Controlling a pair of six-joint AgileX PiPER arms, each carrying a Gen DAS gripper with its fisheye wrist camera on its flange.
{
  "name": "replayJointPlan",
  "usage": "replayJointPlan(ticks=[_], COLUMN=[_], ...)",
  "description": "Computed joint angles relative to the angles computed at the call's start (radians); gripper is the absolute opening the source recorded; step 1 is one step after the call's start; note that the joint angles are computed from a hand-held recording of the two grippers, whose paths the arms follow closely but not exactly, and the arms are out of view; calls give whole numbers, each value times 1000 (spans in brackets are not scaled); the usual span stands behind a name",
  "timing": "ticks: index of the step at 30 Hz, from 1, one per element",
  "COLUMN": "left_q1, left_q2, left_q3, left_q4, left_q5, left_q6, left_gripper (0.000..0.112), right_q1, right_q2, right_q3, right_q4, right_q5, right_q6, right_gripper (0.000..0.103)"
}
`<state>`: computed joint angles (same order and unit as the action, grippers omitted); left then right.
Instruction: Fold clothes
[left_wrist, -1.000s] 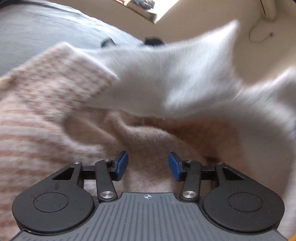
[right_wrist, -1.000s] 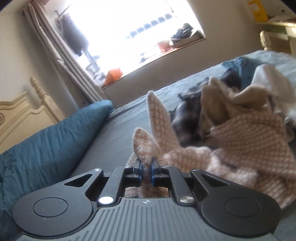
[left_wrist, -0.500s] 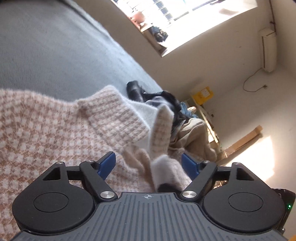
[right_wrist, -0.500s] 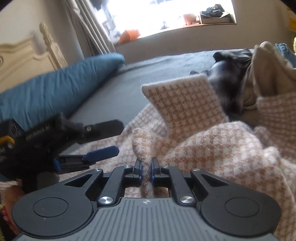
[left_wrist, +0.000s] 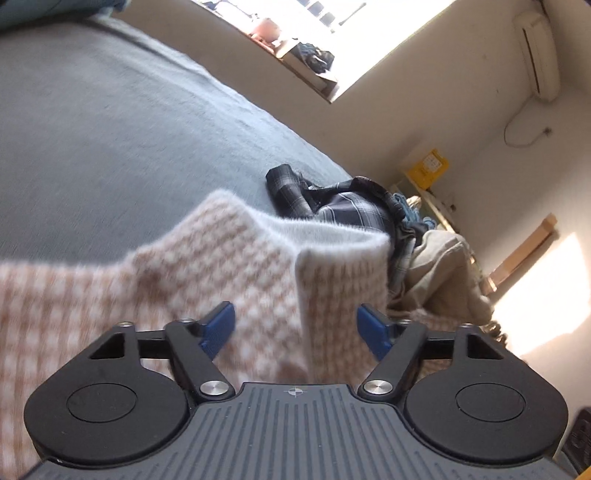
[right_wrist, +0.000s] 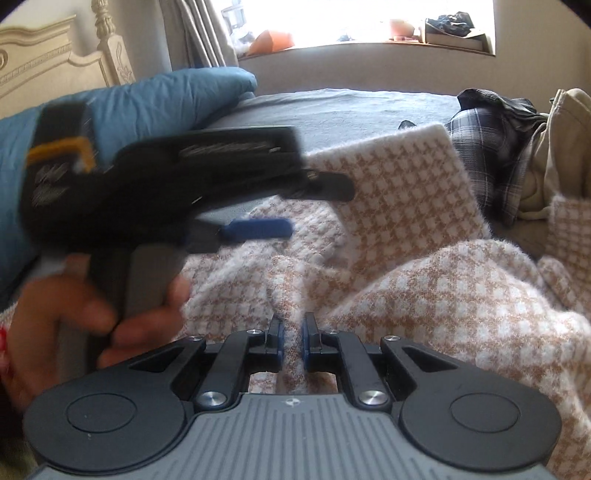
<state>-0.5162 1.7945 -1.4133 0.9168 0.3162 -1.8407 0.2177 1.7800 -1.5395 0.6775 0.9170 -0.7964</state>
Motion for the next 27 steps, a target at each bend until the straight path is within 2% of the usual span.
replayJointPlan(ticks=[2, 3, 4, 6, 10, 12, 13, 15, 17, 23, 27], left_q1=[18, 22, 22, 17, -25, -30, -18, 9, 19, 15, 19], left_q2=[31, 41, 41, 35, -27, -36, -29, 9, 58, 161, 192], left_q3=[-45, -60, -65, -64, 8, 25, 26, -8, -61, -209, -270], left_q4=[-82, -102, -102, -50, 281, 327, 299, 148, 23, -115, -190], left_q5=[0, 0, -1, -6, 34, 65, 63, 62, 95, 204, 248], left_q6=[113, 148, 164, 144, -167, -224, -219, -109, 16, 222, 334], left_gripper=[43, 19, 6, 5, 5, 5, 5, 5, 5, 5, 7], right_q1=[-1, -3, -5, -9, -13, 1, 15, 42, 54, 39, 27], right_q2=[-6, -10, -15, -24, -81, -100, -100, -79, -37, -16, -60], right_q3=[4, 7, 9, 14, 61, 85, 91, 85, 46, 21, 58], right_q4=[2, 6, 9, 16, 51, 41, 22, -22, -52, -49, -53], right_q5=[-1, -1, -1, -1, -10, -33, -50, -74, -53, -4, 39], right_q6=[-8, -15, -21, -35, -106, -142, -148, -111, -49, -13, -41], right_gripper=[10, 10, 10, 10, 10, 10, 10, 10, 11, 16, 36])
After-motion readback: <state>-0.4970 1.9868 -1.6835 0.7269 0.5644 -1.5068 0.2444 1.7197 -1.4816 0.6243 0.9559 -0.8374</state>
